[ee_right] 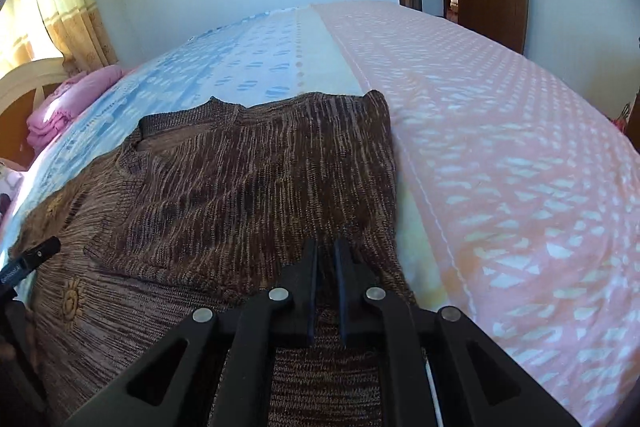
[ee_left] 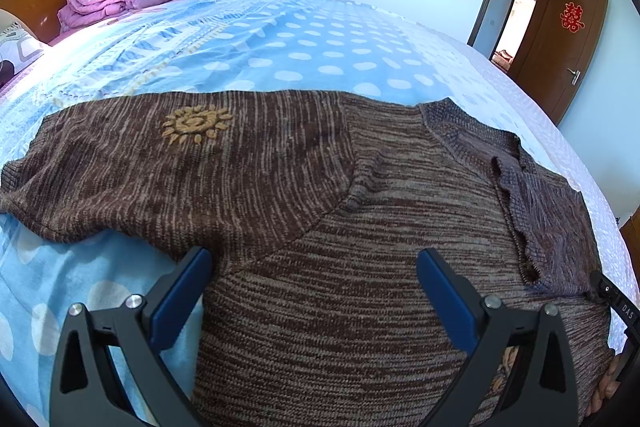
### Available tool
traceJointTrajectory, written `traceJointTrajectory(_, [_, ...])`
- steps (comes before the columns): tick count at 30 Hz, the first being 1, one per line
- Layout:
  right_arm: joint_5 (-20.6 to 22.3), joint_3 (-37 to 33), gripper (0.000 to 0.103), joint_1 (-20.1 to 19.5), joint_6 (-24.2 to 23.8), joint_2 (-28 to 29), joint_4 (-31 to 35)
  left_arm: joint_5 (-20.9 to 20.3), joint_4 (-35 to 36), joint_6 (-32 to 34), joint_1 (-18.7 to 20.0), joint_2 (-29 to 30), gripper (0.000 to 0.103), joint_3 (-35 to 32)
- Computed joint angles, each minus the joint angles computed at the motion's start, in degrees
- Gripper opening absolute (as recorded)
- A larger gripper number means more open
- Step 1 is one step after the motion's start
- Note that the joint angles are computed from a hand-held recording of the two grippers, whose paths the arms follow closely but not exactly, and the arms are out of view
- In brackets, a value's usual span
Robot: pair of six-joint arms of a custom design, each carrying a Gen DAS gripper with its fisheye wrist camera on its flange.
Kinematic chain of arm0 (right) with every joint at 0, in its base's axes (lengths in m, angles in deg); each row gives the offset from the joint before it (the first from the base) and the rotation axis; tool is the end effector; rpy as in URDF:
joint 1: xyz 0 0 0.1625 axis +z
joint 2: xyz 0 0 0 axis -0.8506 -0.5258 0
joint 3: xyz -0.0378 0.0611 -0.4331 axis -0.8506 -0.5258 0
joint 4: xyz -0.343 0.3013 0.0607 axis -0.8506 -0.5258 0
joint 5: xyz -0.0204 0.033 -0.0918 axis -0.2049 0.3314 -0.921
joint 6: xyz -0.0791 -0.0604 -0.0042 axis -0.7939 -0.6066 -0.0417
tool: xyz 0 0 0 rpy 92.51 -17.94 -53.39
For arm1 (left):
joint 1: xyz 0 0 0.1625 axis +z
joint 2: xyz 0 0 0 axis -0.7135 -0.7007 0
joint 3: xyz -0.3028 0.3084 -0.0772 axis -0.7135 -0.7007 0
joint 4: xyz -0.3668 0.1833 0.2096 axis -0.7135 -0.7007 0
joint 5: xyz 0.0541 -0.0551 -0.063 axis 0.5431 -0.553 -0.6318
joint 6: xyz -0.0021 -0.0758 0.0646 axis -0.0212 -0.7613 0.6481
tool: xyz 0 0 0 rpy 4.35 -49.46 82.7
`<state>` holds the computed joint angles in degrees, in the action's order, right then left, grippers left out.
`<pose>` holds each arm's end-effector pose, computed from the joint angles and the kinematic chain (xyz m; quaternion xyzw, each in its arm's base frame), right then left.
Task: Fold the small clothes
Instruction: 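Fold the grasped sleeve side over the sweater's back with the right tool, then grasp the other sleeve side with the left tool and fold it inward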
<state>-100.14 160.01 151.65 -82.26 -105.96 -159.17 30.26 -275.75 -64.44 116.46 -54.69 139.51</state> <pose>0.1546 -0.8320 0.0190 0.3144 -0.8826 0.2613 0.2319 -0.0035 -0.6913 0.1513 -0.1756 0.7823 -0.4750 0.3627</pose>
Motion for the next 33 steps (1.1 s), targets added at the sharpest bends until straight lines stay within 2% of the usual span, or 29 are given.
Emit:
traceJointTrajectory(3, [1.1, 1.3, 0.009, -0.3, -0.3, -0.7, -1.2, 0.5, 2.0, -1.3, -0.1, -0.2, 0.103, 0.0])
traceJointTrajectory(5, [1.6, 1.3, 0.009, -0.5, 0.1, -0.9, -1.0, 1.5, 6.0, -3.0, -0.4, -0.9, 0.103, 0.4])
traceJointTrajectory(7, [1.9, 1.3, 0.009, -0.6, 0.2, -0.8, -1.1, 4.0, 12.2, -7.7, -1.1, -2.7, 0.103, 2.0])
traceJointTrajectory(8, [2.0, 1.4, 0.009, -0.5, 0.2, -0.9, -1.2, 5.1, 12.9, -10.0, -1.4, -3.5, 0.103, 3.3])
traceJointTrajectory(9, [2.2, 1.4, 0.009, -0.6, 0.2, -0.9, -1.2, 5.6, 11.3, -11.2, -1.6, -4.6, 0.103, 5.1])
traceJointTrajectory(12, [2.6, 1.8, 0.010, -0.7, 0.3, -1.1, -1.1, 4.6, 0.2, -13.4, -1.4, -9.0, 0.103, 11.7])
traceJointTrajectory(14, [3.0, 2.0, 0.013, -0.8, 0.2, -1.4, -1.0, 7.0, -8.1, -13.5, -1.1, -11.5, 0.103, 14.9])
traceJointTrajectory(16, [3.5, 2.0, 0.016, -0.8, 0.2, -1.4, -0.6, 9.3, -13.4, -12.5, -0.6, -13.8, 0.103, 16.7])
traceJointTrajectory(17, [3.7, 2.0, 0.018, -0.9, 0.1, -1.4, -0.5, 9.2, -14.8, -13.0, -0.1, -15.1, 0.102, 17.5])
traceJointTrajectory(19, [3.7, 1.9, 0.019, -0.8, -0.1, -1.3, -0.6, 5.3, -14.8, -15.6, 1.5, -17.7, 0.095, 19.0])
traceJointTrajectory(21, [3.4, 1.9, 0.019, -0.7, -0.4, -1.2, -0.8, -1.1, -13.1, -19.2, 3.9, -19.6, 0.085, 19.8])
traceJointTrajectory(22, [3.4, 1.9, 0.019, -0.7, -0.4, -1.2, -0.8, -3.9, -13.2, -20.3, 5.1, -19.8, 0.083, 19.6])
traceJointTrajectory(28, [4.2, 1.9, 0.020, -0.9, 0.1, -1.3, -0.3, -7.8, -22.4, -19.1, 8.3, -17.0, 0.081, 15.6])
traceJointTrajectory(29, [4.3, 1.9, 0.020, -0.9, 0.1, -1.4, -0.2, -7.7, -23.2, -19.5, 8.4, -16.9, 0.072, 15.3])
traceJointTrajectory(30, [4.4, 1.9, 0.020, -1.0, 0.1, -1.3, -0.2, -7.7, -23.6, -19.6, 8.8, -16.8, 0.053, 14.9])
traceJointTrajectory(31, [4.4, 1.9, 0.020, -1.0, 0.2, -1.4, -0.2, -8.3, -23.5, -20.1, 9.4, -16.8, 0.040, 14.6])
traceJointTrajectory(32, [4.5, 1.9, 0.020, -1.0, 0.2, -1.4, -0.2, -10.0, -21.8, -22.2, 10.4, -17.2, 0.013, 14.6])
traceJointTrajectory(33, [4.7, 1.9, 0.020, -1.0, 0.3, -1.4, -0.1, -11.7, -20.4, -23.5, 11.1, -17.6, 0.009, 15.0])
